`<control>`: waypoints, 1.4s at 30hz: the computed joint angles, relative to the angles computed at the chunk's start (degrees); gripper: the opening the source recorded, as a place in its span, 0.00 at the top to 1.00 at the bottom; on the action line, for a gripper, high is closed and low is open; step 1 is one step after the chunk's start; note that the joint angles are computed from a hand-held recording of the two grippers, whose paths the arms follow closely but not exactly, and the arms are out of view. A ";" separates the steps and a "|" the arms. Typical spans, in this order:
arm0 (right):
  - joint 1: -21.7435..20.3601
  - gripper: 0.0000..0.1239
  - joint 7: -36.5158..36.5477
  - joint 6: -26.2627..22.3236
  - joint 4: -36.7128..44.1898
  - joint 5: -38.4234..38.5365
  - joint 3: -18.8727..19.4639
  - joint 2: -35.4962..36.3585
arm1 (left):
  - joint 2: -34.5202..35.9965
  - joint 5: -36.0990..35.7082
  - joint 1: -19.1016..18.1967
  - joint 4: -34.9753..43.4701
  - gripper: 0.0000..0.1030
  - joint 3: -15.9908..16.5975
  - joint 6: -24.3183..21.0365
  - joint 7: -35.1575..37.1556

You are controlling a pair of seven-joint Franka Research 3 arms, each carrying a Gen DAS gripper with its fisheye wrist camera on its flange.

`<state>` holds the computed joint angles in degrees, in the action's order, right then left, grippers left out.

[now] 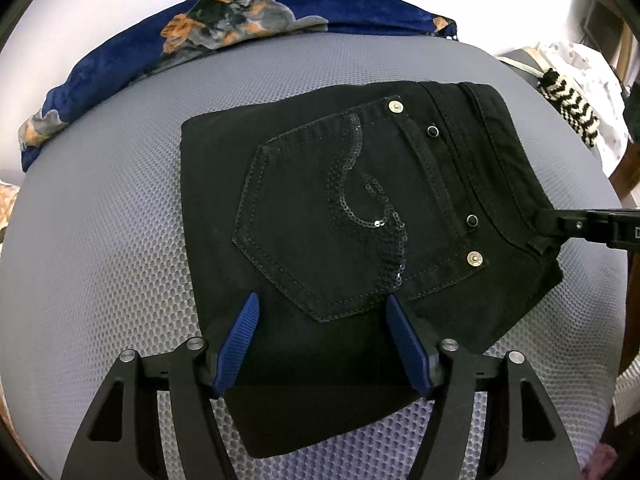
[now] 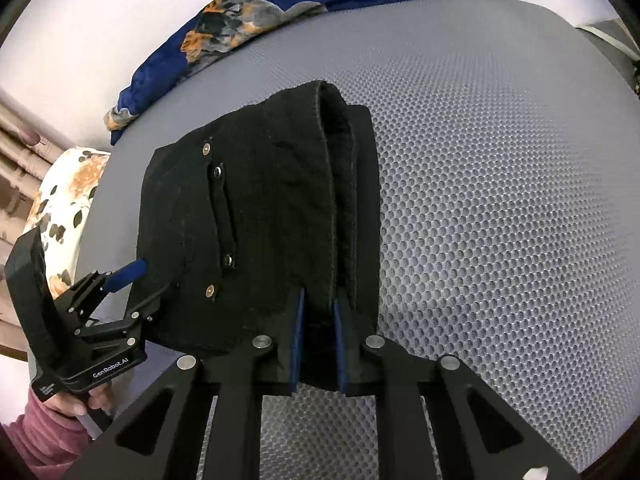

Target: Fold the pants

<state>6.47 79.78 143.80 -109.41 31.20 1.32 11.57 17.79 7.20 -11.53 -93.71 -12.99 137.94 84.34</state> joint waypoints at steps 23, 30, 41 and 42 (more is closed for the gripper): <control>-9.03 0.54 -18.07 -14.53 10.58 21.89 1.01 8.61 | 3.23 -28.24 11.01 5.13 0.35 -1.93 -5.75 7.38; -11.79 0.53 -22.82 -19.67 14.02 26.17 2.14 11.99 | 6.83 -30.52 11.49 9.27 0.35 -2.74 -8.74 9.24; -15.87 0.72 -25.04 -31.40 24.81 30.66 4.50 21.27 | 12.11 -35.98 13.40 16.04 0.35 -4.99 -12.69 13.32; -15.88 0.72 -24.86 -31.77 25.80 30.46 4.69 21.94 | 12.48 -36.27 13.37 16.41 0.35 -5.07 -12.52 13.57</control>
